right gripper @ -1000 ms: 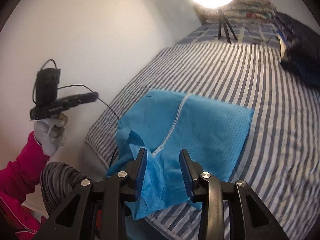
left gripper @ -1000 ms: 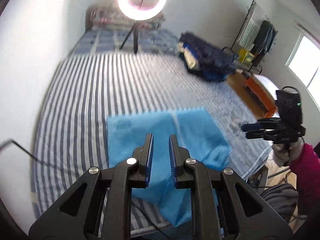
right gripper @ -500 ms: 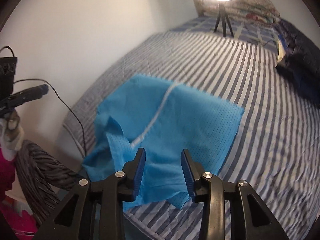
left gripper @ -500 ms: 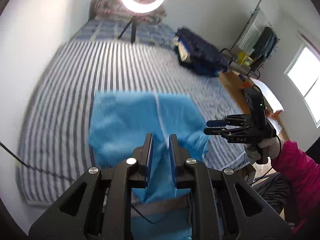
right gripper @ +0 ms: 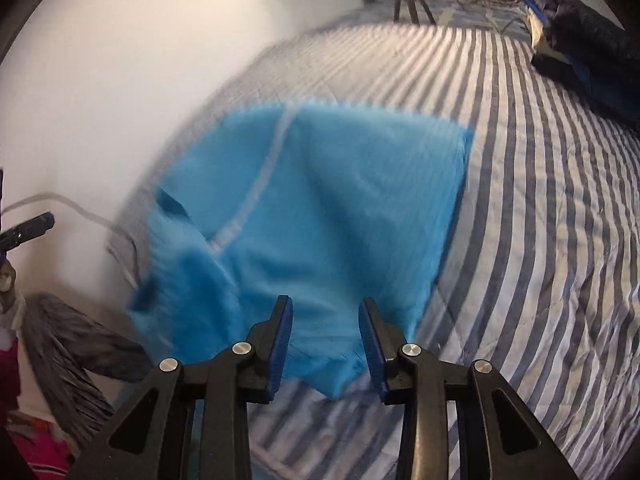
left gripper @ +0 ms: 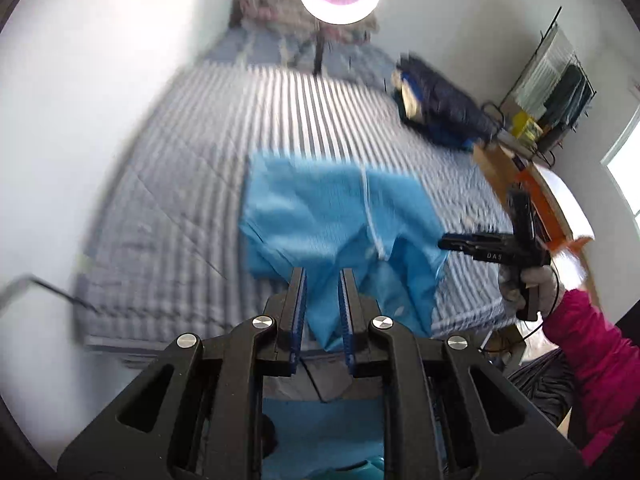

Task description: Fold large clothes

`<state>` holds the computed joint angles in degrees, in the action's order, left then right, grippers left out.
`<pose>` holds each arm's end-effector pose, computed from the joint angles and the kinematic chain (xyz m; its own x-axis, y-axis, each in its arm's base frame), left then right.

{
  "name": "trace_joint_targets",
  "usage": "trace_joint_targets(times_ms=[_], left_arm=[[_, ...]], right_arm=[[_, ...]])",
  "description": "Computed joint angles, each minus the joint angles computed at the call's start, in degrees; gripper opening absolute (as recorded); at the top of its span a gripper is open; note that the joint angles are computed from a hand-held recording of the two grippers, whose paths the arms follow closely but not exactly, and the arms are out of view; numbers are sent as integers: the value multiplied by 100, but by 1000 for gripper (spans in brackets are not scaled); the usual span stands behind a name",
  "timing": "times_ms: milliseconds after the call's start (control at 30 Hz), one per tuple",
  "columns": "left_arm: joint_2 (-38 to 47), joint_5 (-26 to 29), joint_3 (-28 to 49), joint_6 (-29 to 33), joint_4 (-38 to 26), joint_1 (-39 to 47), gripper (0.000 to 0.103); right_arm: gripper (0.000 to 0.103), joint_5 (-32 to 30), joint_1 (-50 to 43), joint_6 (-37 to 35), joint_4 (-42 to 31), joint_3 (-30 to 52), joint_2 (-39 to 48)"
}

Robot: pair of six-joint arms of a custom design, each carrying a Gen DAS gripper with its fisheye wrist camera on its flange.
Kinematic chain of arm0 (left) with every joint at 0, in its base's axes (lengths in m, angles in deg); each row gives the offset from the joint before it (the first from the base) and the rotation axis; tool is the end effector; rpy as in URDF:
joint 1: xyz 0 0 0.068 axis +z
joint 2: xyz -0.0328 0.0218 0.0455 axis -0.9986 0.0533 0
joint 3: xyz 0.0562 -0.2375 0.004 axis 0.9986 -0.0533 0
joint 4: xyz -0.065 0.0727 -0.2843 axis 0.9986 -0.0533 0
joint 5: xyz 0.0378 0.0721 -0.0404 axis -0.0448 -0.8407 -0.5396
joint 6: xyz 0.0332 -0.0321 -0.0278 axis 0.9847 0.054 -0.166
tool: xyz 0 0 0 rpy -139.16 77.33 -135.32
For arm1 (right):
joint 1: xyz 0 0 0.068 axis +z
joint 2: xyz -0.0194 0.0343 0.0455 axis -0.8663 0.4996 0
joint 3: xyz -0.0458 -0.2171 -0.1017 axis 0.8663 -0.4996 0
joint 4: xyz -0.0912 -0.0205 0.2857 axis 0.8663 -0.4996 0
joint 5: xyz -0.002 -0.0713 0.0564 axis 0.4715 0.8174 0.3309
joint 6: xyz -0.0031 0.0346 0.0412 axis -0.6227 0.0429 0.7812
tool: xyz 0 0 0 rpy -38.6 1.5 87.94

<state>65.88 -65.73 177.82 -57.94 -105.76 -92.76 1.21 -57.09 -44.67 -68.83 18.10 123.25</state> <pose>0.2320 -0.0315 0.4146 -0.8035 -0.0796 -0.5899 0.1071 0.9555 -0.2748 0.3860 0.0392 0.2383 -0.8392 -0.1927 -0.5086 -0.4315 0.8051 0.4070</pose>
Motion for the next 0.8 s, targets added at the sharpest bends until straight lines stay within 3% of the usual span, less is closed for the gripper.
trace_joint_targets(times_ms=[100, 167, 233, 267, 300, 367, 600, 800], left_arm=[[163, 15, 1117, 141, -633, 162, 16], [296, 77, 1611, 162, -832, 217, 36], [318, 155, 1832, 114, -768, 217, 42], [277, 103, 1726, 61, -625, 117, 42], [226, 106, 1527, 25, -448, 46, 42], [159, 199, 1079, -114, -178, -116, 42], [108, 1079, -1941, -1413, 1911, -1081, 42], [825, 1562, -2804, -2476, 3554, -1599, 42]], right_arm=[[36, -361, -176, 57, -26, 102, -458], [38, -609, -325, 147, -48, 202, -801], [51, -721, -451, 219, 105, 104, -1168], [63, -703, -509, 349, 390, -132, -1463], [71, -724, -547, 501, 655, -342, -1673], [73, -883, -581, 693, 883, -552, -1821], [71, -1070, -53, 126, -112, 93, -816], [71, -1189, 315, 3, -733, 752, 147]])
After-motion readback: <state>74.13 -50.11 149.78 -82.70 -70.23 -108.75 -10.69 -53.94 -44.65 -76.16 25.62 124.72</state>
